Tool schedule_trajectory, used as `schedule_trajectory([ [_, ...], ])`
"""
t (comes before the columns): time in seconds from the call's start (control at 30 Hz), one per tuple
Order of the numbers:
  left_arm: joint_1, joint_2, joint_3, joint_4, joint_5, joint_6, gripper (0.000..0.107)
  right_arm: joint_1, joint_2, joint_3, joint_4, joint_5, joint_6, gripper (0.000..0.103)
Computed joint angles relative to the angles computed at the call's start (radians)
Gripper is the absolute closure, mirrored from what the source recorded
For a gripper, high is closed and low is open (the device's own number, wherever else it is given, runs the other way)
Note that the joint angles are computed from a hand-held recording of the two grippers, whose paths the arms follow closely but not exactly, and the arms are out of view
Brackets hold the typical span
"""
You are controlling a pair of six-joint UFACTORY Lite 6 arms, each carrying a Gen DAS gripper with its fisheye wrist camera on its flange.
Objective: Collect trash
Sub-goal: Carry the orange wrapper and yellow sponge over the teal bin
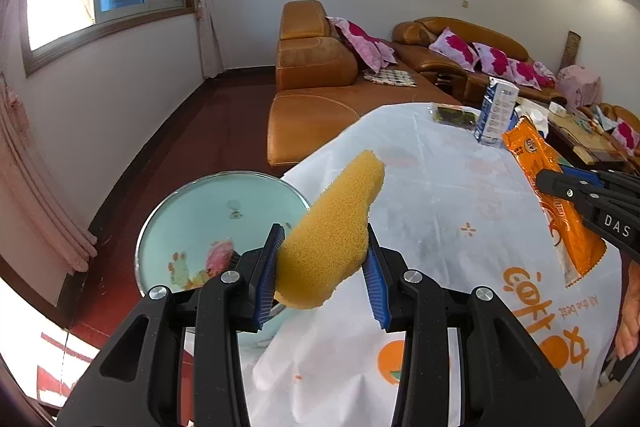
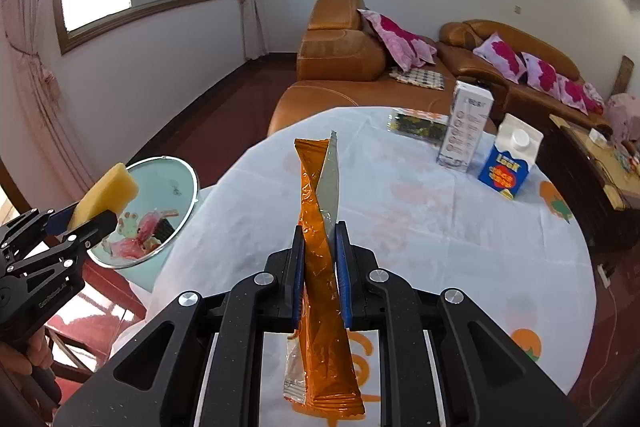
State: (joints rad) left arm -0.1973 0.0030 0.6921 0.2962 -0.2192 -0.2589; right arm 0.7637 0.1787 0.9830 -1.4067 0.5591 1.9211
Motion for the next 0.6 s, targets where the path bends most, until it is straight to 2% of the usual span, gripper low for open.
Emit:
schedule_trajectory([
  [0.6, 0.121, 0.003, -0.019, 0.175, -0.044, -0.163, 0.069, 0.061, 0.150, 0.186, 0.051, 0.005, -0.068, 0.088],
])
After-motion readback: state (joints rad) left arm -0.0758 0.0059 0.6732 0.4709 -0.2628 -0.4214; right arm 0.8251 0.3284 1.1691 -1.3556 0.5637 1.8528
